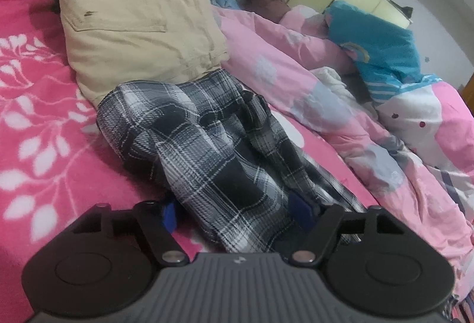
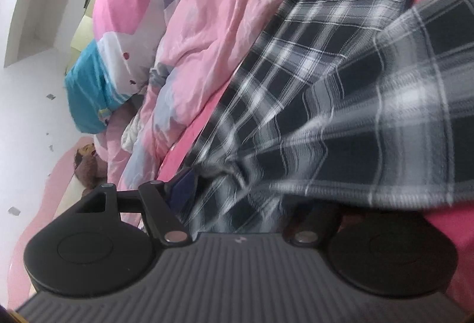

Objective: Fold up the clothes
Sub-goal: 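Close both grippers on the bunched plaid pants fabric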

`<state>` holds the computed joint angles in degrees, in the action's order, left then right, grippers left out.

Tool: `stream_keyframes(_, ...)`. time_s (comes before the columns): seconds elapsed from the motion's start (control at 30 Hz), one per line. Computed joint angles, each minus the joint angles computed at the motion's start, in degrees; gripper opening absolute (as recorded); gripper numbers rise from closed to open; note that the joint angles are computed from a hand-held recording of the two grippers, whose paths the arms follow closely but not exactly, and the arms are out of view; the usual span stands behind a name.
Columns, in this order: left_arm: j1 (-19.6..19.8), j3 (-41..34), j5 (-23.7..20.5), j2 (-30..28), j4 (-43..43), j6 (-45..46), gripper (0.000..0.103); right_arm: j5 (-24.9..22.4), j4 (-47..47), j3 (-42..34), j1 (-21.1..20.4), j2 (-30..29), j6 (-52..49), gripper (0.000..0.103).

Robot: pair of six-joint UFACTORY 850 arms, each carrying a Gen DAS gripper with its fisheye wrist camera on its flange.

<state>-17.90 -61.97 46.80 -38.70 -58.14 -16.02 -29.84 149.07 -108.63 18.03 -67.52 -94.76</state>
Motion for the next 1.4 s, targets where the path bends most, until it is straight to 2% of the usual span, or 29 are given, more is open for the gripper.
stream_keyframes(0.1, 0.15, -0.45, -0.06, -0.34, -1.0, 0.03, 0.061, 1.07, 1.93, -2.28, 0.14, -1.26, -1.35, 0.069)
stream_keyframes(0.17, 0.24, -0.66, -0.02, -0.51, -1.48, -0.14, 0.057, 0.93, 4.96, -2.28, 0.19, -1.43, -2.75, 0.062)
stream_keyframes(0.3, 0.31, -0.76, 0.33, -0.72, -1.97, -0.52, 0.052, -2.05, 8.88, -0.77, -0.21, -1.41, -2.29, 0.054)
stream_keyframes(0.33, 0.3, -0.91, 0.33, -0.81, -2.39, -0.17, 0.049, -1.42, 8.85, -1.55, -0.21, -1.78, -2.18, 0.053)
stream_keyframes(0.4, 0.35, -1.23, 0.18, -0.96, -3.58, 0.33, 0.042, 0.12, 8.88, -3.62, -0.13, -2.75, -2.06, 0.053)
stream_keyframes(0.47, 0.48, -1.37, -0.18, -1.01, -4.75, -0.14, 0.027, 1.65, 10.18, -6.43, -0.04, -4.24, -2.51, 0.05)
stream_keyframes(0.5, 0.51, -1.32, -0.3, -0.96, -5.15, -0.53, 0.022, 2.41, 11.21, -7.64, 0.05, -4.89, -3.56, 0.048)
stream_keyframes(0.53, 0.52, -1.23, -0.41, -0.89, -5.51, -0.96, 0.017, 3.17, 12.3, -8.88, 0.13, -5.56, -4.67, 0.035)
stream_keyframes(0.57, 0.54, -1.15, -0.52, -0.81, -5.87, -1.39, 0.013, 4.27, 12.61, -10.01, 0.04, -6.33, -4.43, 0.015)
stream_keyframes(0.6, 0.45, -1.02, -0.52, -0.6, -6.13, -1.31, 0.012, 4.96, 12.92, -10.94, -0.08, -7.05, -4.26, 0.006)
stream_keyframes(0.7, 0.12, -0.63, -0.46, 0.14, -6.91, -0.79, 0.009, 0.16, 15.46, -7.67, -0.26, -5.86, -5.12, 0.006)
stream_keyframes(0.93, -1.08, 1.87, 0.73, 2.84, -7.36, -1.97, 0.008, -2.65, 20.41, -0.89, 0.15, -2.08, -9.12, 0.006)
stream_keyframes(1.4, -4.37, 8.73, 4.11, 7.93, -7.91, -4.64, 0.008, -9.47, 20.5, 12.36, 0.06, 4.98, -8.22, 0.005)
